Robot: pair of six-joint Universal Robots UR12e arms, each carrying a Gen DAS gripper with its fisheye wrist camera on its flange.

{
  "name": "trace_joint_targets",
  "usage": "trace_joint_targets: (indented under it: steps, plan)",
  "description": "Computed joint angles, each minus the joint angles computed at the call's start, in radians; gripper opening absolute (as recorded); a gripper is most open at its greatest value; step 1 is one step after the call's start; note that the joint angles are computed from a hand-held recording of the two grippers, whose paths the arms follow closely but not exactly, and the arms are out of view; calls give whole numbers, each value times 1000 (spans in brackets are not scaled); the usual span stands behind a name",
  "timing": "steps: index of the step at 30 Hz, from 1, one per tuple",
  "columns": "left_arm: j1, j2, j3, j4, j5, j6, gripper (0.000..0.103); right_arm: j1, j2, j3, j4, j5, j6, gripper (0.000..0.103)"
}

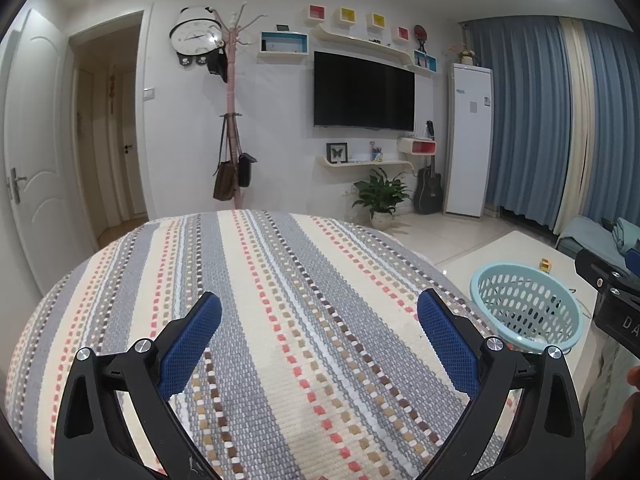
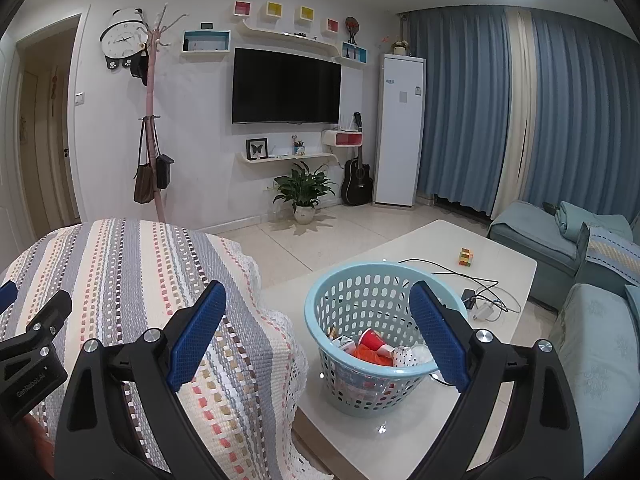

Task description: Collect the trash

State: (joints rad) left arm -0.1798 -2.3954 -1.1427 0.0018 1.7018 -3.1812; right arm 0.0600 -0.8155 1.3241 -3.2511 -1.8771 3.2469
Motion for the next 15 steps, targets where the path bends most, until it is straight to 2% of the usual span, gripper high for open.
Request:
trace_joint_targets:
  steps: [15]
  plan:
    - [2, -1, 0, 0, -9, -2, 95, -1, -2, 3, 2, 4, 1, 88]
